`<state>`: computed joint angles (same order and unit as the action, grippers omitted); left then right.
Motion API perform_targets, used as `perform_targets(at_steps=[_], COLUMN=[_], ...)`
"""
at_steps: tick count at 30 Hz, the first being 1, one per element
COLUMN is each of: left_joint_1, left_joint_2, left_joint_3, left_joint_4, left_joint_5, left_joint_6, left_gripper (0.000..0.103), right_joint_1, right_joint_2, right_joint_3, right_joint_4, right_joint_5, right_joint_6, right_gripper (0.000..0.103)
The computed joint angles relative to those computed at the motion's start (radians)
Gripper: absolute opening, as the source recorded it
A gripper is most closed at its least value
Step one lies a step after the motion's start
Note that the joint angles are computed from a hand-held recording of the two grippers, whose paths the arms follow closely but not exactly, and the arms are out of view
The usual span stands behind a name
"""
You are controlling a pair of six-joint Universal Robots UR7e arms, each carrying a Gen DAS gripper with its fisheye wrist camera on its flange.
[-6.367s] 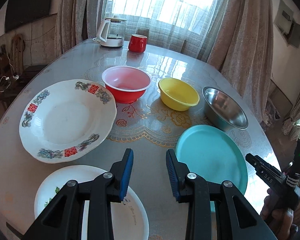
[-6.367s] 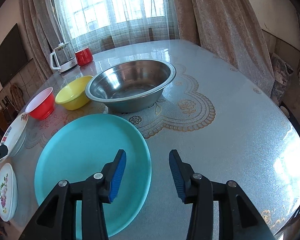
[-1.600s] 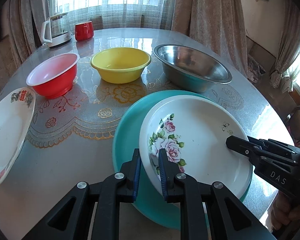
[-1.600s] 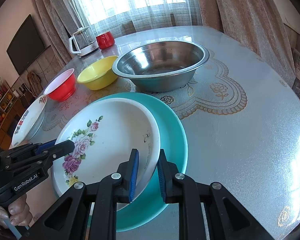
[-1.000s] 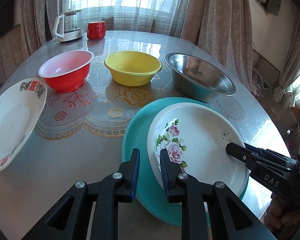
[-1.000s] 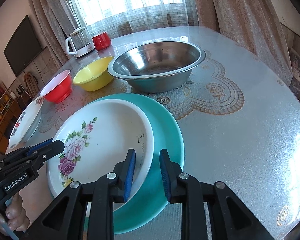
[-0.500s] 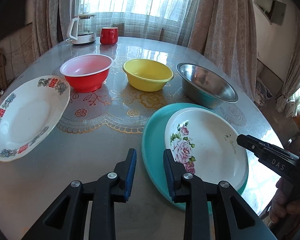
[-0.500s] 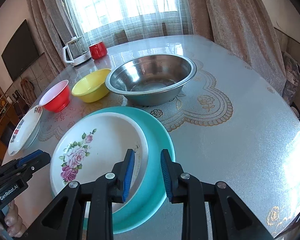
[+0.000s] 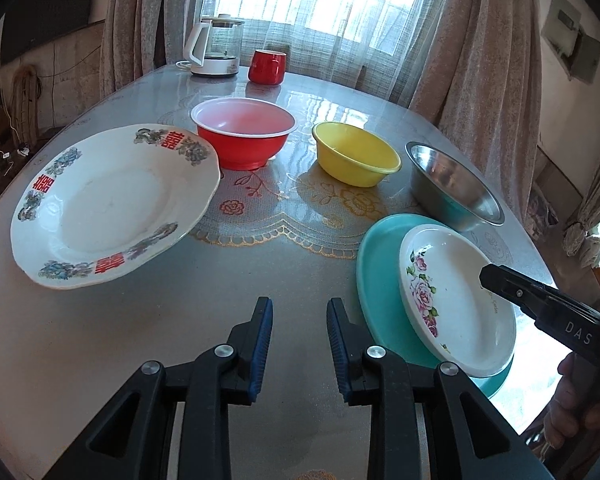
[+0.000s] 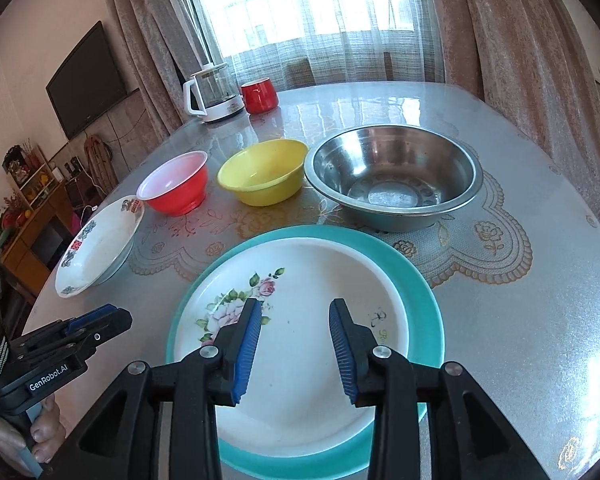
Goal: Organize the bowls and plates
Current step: 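Move the left gripper to the white plate with red characters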
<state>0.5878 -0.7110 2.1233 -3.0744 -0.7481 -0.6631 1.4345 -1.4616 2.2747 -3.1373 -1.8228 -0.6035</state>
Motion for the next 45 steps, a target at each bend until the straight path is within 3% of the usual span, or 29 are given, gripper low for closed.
perform_targets(at_steps=[5,10,19,24,32,35,41,45], left_joint_1=[-0.008,-0.011,0.002,0.026,0.059,0.076,0.143,0.186], left_joint_2=[-0.028,-0.077,-0.195,-0.264,-0.356,-0.375,-0.374,-0.359], left_joint_3=[0.031,0.082,0.181,0.244,0.285,0.296,0.264,0.233], left_joint_4=[-0.014,-0.026,0.015,-0.013,0.103,0.080,0.034,-0.003], left_joint_5=[0.032,0.073,0.169,0.161,0.205,0.224,0.229,0.221], left_joint_6=[-0.007,-0.030,-0.154,-0.207,-0.351,-0.349,-0.238,-0.187], left_gripper=[0.029,0.032,0.033,0.035,0.035,0.035,0.035,0.042], right_joint_1=[0.025,0.057,0.119,0.142,0.156,0.160,0.181,0.179], right_joint_2=[0.013,0.039,0.138,0.184,0.241,0.264,0.346,0.390], right_joint_3=[-0.018,-0.058,-0.131,-0.148,-0.187,-0.205,-0.258,-0.309], right_joint_4=[0.050,0.176,0.332,0.344,0.388,0.381,0.311,0.320], right_joint_5=[0.029,0.087,0.117,0.103,0.112,0.130,0.106,0.120], right_joint_6=[-0.004,-0.020,0.029,0.049,0.112,0.146,0.206,0.278], right_gripper=[0.039,0.039,0.040,0.040,0.040,0.040,0.040,0.040])
